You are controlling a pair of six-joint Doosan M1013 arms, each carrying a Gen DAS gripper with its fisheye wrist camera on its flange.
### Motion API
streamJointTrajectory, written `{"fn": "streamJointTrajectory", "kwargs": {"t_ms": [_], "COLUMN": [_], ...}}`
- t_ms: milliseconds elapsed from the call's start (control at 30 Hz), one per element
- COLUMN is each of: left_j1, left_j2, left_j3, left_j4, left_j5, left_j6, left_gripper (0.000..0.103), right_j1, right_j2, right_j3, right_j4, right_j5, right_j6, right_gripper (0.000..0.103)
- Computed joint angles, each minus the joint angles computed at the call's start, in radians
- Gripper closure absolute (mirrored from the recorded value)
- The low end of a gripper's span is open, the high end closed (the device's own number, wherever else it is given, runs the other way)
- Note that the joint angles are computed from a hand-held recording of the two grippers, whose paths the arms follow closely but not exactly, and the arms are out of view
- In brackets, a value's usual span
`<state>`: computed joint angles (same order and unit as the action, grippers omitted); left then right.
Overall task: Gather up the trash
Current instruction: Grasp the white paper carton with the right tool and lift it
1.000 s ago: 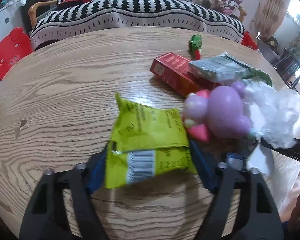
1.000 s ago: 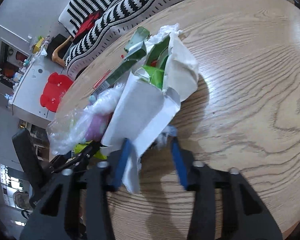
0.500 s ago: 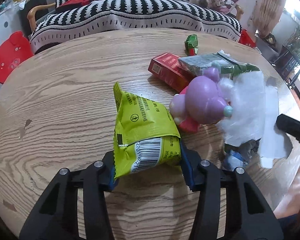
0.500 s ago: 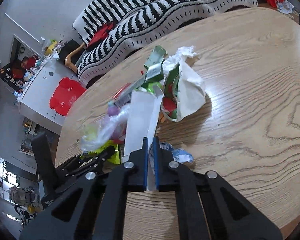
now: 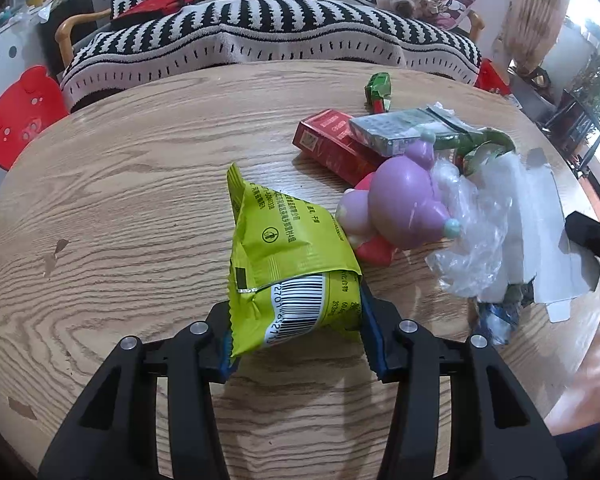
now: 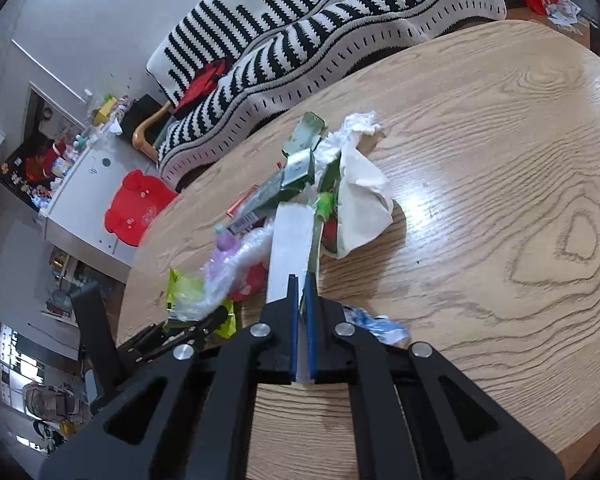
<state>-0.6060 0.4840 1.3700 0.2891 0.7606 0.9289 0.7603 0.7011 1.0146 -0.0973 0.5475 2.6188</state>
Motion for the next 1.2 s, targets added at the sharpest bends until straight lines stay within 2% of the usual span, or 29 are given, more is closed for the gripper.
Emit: {"fn": "streamJointTrajectory", "kwargs": {"t_ms": [67, 200, 467, 533, 567, 600, 633, 700, 733, 767, 833, 933, 967, 1000, 1100, 1200], "left_j1": [-0.001, -0.004, -0.01, -0.009, -0.009, -0.01, -0.01, -0.01, -0.01, -0.01, -0.01, -0.009, -0.009, -0.009, -0.009, -0.008], "left_j2": [-0.006, -0.015, -0.014, -0.013, -0.013, -0.011, -0.01, -0.008, -0.008, -0.008, -0.007, -0.007, -0.007, -0.009, -0.017, -0.029], "left_j3": [0.005, 0.01, 0.011, 0.01, 0.009, 0.008, 0.006, 0.004, 0.004, 0.004, 0.004, 0.006, 0.007, 0.009, 0.019, 0.032], "left_j4": [0.007, 0.014, 0.024, 0.024, 0.024, 0.027, 0.028, 0.03, 0.029, 0.03, 0.031, 0.03, 0.029, 0.028, 0.025, 0.024], "left_j5": [-0.006, -0.016, -0.007, -0.003, -0.001, 0.002, 0.005, 0.008, 0.008, 0.008, 0.01, 0.008, 0.007, 0.002, -0.012, -0.029], "left_j6": [-0.01, -0.02, -0.01, -0.008, -0.008, -0.009, -0.01, -0.01, -0.01, -0.011, -0.012, -0.014, -0.014, -0.014, -0.01, -0.01], "left_gripper": [0.055, 0.056, 0.055, 0.055, 0.055, 0.055, 0.055, 0.055, 0.055, 0.055, 0.055, 0.055, 0.055, 0.055, 0.055, 0.056], "right_j1": [-0.006, -0.006, -0.002, -0.003, -0.005, -0.005, -0.001, 0.0, 0.0, 0.0, 0.001, 0.002, 0.003, 0.004, 0.012, 0.023], "right_j2": [-0.015, -0.027, 0.004, 0.009, 0.011, 0.009, 0.002, 0.011, 0.018, 0.027, 0.058, 0.111, 0.122, 0.126, 0.118, 0.095], "right_j3": [0.033, 0.046, -0.019, -0.029, -0.033, -0.029, -0.013, -0.033, -0.048, -0.066, -0.12, -0.202, -0.22, -0.225, -0.219, -0.195], "right_j4": [0.044, 0.026, -0.004, -0.017, -0.013, -0.021, -0.076, -0.068, -0.04, -0.024, 0.011, 0.063, 0.067, 0.075, 0.049, -0.008], "right_j5": [-0.07, -0.106, 0.046, 0.074, 0.088, 0.085, 0.056, 0.068, 0.072, 0.088, 0.148, 0.238, 0.256, 0.258, 0.225, 0.165], "right_j6": [-0.012, 0.0, -0.018, 0.012, 0.022, 0.038, 0.09, 0.051, 0.013, -0.009, -0.056, -0.106, -0.111, -0.118, -0.112, -0.079], "right_gripper": [0.1, 0.1, 0.1, 0.094, 0.068, 0.027, 0.019, 0.021, 0.026, 0.035, 0.041, 0.061, 0.079, 0.088, 0.097, 0.098]}}
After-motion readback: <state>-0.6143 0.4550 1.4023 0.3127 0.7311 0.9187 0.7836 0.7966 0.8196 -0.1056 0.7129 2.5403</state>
